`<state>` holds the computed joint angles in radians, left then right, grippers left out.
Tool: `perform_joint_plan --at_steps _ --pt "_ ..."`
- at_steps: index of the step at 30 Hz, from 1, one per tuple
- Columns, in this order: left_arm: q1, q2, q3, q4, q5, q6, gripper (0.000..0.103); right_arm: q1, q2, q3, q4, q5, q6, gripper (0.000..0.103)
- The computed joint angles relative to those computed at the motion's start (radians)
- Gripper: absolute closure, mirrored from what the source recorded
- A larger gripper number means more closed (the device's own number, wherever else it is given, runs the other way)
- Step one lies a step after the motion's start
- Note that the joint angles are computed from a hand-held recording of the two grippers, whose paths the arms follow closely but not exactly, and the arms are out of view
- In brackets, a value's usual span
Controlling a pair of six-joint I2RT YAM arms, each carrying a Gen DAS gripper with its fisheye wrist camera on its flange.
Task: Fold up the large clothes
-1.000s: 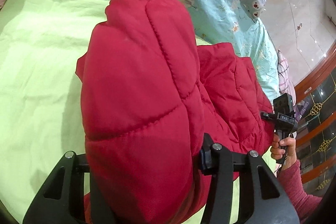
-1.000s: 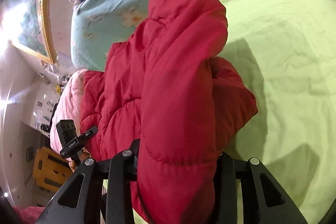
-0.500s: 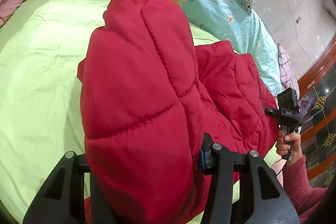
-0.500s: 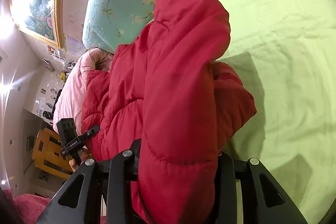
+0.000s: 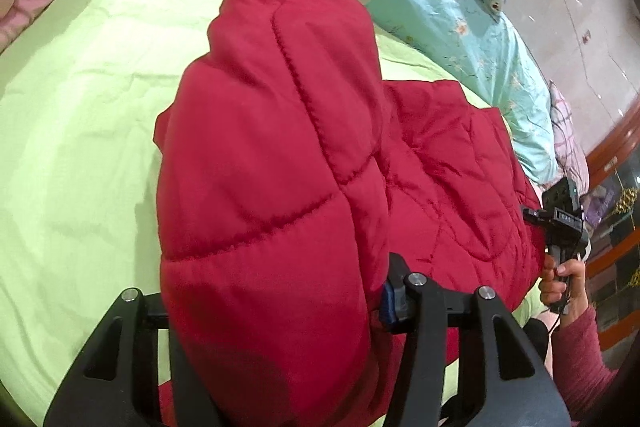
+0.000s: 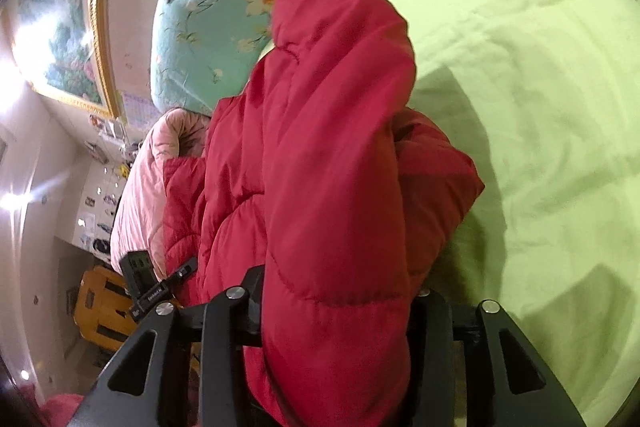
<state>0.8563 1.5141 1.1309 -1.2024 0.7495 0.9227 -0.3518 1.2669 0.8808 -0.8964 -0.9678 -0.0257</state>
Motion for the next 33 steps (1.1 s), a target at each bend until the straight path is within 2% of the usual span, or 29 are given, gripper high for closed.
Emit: perform_joint_plan --at_steps 4,10,16,20,24,32,33 --pt "-0.005 0.004 -0.029 0.051 -0.022 -0.053 0.042 -0.015 0.019 -0.036 0.042 -0.012 0.017 0.052" --pt "-0.014 0.015 -0.048 0.097 -0.04 -0.115 0.03 -0.03 0.029 -0.073 0.081 -0.038 0.027 0.046" --pt "-0.013 0.002 -0.069 0.137 -0.071 -0.143 0.017 -0.048 0.027 -0.096 0.093 -0.048 0.037 0.038" --pt "-0.001 0.0 -0.065 0.127 -0.092 -0.147 0.011 -0.061 0.011 -0.105 0.081 -0.047 0.044 0.034" --pt "0.035 0.038 -0.034 0.073 -0.094 -0.117 0.011 -0.081 -0.016 -0.112 0.052 -0.028 0.044 0.021" --pt "0.084 0.032 -0.037 0.03 -0.103 -0.051 0.011 -0.115 -0.071 -0.113 -0.035 0.002 -0.022 0.021" --pt "0.083 0.033 -0.03 0.022 -0.109 -0.049 0.011 -0.117 -0.083 -0.116 -0.041 0.008 -0.029 0.025"
